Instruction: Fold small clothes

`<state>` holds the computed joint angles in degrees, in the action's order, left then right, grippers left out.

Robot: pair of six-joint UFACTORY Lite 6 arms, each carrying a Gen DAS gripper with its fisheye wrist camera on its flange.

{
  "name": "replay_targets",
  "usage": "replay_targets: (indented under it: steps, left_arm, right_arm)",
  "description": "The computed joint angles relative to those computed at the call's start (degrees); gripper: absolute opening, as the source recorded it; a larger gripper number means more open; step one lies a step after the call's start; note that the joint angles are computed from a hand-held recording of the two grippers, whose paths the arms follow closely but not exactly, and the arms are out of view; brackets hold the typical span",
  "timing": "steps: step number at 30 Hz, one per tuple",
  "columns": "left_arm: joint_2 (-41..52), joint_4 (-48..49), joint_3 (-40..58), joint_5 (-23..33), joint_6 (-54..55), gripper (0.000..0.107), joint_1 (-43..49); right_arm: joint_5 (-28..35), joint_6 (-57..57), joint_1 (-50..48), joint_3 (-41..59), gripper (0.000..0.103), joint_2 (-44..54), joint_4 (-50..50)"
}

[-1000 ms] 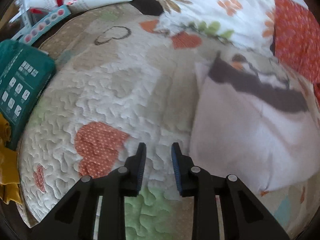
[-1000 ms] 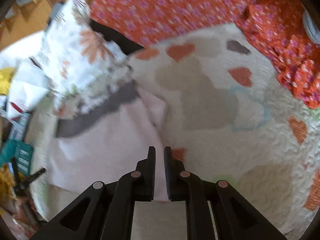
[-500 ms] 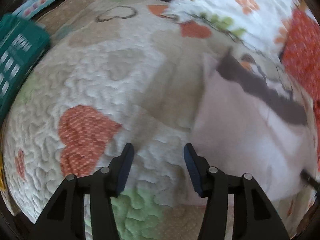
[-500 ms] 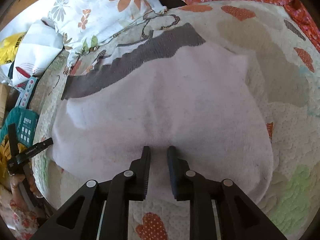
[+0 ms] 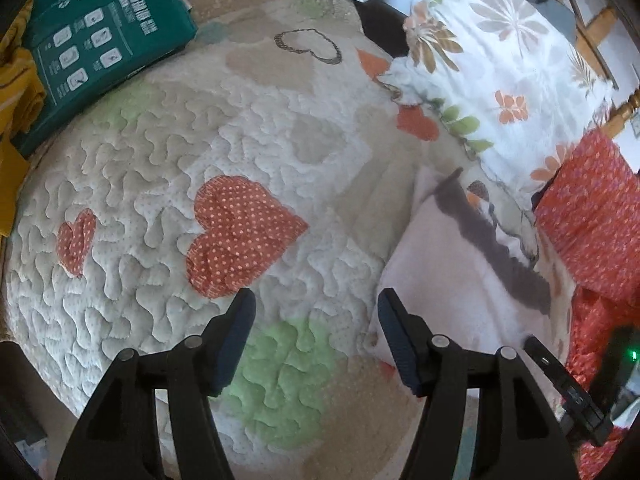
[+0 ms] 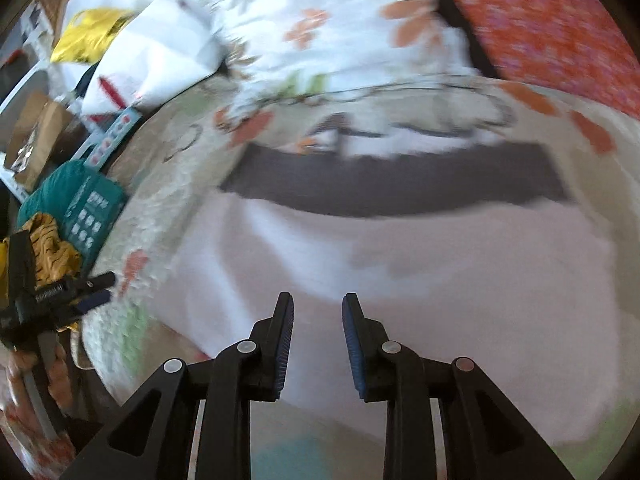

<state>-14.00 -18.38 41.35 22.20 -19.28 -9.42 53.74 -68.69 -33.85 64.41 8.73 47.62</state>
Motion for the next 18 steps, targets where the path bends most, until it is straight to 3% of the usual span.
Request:
replay_targets:
  steps: [6,8,13,16,18]
  left_arm:
    - [0.8,-18.5,0.6,2.4,20.6,0.062,8.3]
    - [0.7,-22.2,0.9,3.9,25.0,0.062,11.1]
    - [-0.7,-25.8,1.4,6.4,30.4,0.062,17.9]
    - [-1.0,-26.4,1.6,6.9,31.4,0.063,20.5]
    - [-0.8,-28.7,1.5,8.0,33.9,0.063,21.9]
  right_arm:
    - [-12.3,14.4,24.4,4.6,0.028,6.2,-2.4]
    - [-17.3,22.7,32.2,10.3,0.028,12.5,-8.0]
    - [-21.0,40.7,41.3,24.3,0.032,25.2,-21.6]
    - [-19.2,45.0,43.8,31.6,0.056,30.2,-26.6]
    - [-17.5,48.2,45.5,33.9,0.057,30.8,-32.3]
